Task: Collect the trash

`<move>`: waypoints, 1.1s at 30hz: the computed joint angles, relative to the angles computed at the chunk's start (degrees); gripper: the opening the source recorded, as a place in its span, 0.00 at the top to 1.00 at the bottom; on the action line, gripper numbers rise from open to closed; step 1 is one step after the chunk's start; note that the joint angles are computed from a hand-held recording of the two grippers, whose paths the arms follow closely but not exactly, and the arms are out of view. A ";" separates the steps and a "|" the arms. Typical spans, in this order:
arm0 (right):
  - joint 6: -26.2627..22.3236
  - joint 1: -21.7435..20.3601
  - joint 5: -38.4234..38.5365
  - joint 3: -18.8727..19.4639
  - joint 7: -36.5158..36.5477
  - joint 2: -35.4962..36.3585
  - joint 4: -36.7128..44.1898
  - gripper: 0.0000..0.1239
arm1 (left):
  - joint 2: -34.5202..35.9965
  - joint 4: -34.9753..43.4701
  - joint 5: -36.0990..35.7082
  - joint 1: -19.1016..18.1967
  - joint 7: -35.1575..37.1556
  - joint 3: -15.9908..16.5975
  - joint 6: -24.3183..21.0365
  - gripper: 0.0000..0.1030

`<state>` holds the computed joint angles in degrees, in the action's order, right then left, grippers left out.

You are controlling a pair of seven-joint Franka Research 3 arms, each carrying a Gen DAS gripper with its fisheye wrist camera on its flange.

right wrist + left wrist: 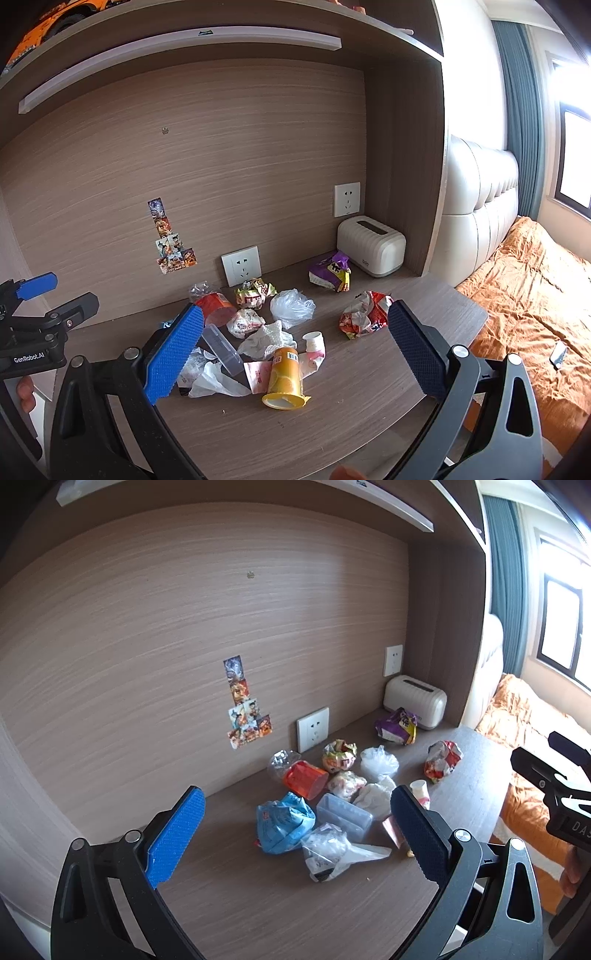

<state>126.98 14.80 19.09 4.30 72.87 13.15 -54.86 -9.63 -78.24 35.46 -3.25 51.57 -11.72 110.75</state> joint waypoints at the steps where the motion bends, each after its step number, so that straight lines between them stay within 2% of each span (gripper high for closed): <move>1: -0.07 -0.01 0.04 0.01 -0.01 0.05 0.10 0.20 | -0.08 -0.12 0.12 -0.05 0.05 -0.09 -0.10 0.05; 14: 0.48 0.25 0.00 -0.02 -0.08 -1.53 -2.31 0.20 | -0.29 -0.32 -0.09 -0.41 0.95 -0.24 -0.85 0.05; 19: 0.27 0.24 0.54 0.12 -0.44 -1.84 -2.77 0.20 | -1.24 -1.57 -1.91 -0.18 0.43 0.35 0.62 0.05; 33: 0.15 0.25 0.87 0.04 -0.51 -2.38 -3.36 0.20 | -1.47 -2.14 -1.28 -0.03 1.63 -0.16 1.72 0.05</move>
